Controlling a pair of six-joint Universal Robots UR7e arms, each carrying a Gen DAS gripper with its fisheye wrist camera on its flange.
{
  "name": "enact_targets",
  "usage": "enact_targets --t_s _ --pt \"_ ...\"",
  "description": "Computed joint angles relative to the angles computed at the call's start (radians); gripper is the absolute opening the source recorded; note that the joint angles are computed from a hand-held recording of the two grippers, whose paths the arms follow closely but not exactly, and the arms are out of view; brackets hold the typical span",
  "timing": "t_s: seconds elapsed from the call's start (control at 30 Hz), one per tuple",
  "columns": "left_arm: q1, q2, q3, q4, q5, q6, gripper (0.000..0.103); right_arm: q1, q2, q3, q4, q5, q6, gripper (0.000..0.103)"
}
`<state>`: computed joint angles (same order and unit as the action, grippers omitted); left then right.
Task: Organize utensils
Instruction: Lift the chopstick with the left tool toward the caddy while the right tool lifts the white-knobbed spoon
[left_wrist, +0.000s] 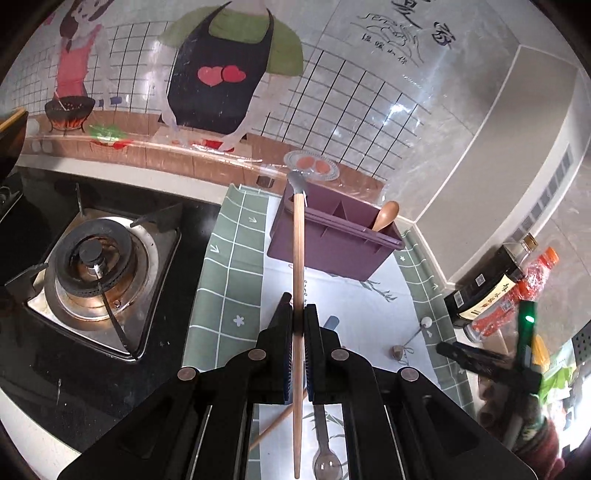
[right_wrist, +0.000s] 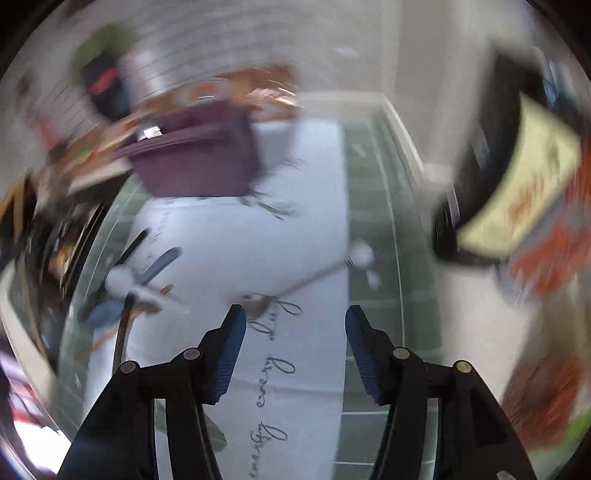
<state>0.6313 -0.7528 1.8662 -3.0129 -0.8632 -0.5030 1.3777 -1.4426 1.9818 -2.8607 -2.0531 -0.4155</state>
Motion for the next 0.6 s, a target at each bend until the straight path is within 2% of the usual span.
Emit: enact_targets --t_s 0.07,0.13,0.2,0.27,0.37,0.4,0.43,0.5,0.6 --pt "0.001 0.002 -0.001 -0.005 0.002 0.006 0.006 -0.018 0.046 -0.025 -0.060 -0.017 0.071 0.054" --pt "0.001 -0.001 -0.003 0.011 0.003 0.000 0.006 -0.023 0.086 -0.045 -0.123 -0.028 0.101 0.054" --pt "0.001 -0.007 0.003 0.017 0.003 -0.002 0.006 -0.015 0.142 -0.082 -0.166 -0.073 0.150 0.054" --pt "0.003 -0.013 0.006 0.019 0.002 -0.011 0.006 -0.005 0.186 -0.108 -0.203 -0.119 0.180 0.050" --pt "0.009 -0.020 0.011 0.018 -0.006 -0.019 0.006 0.006 0.243 -0.143 -0.221 -0.189 0.210 0.039" --pt "0.010 -0.021 0.012 0.019 -0.006 -0.018 0.006 0.019 0.268 -0.147 -0.268 -0.222 0.185 0.032" --pt "0.011 -0.021 0.012 0.020 -0.008 -0.017 0.006 0.021 0.275 -0.147 -0.285 -0.226 0.162 0.017" --pt "0.012 -0.020 0.010 0.025 -0.010 -0.016 0.006 0.032 0.283 -0.145 -0.280 -0.216 0.102 0.006" --pt "0.011 -0.015 0.003 0.033 -0.009 -0.013 0.006 0.051 0.270 -0.111 -0.305 -0.175 0.003 0.005"
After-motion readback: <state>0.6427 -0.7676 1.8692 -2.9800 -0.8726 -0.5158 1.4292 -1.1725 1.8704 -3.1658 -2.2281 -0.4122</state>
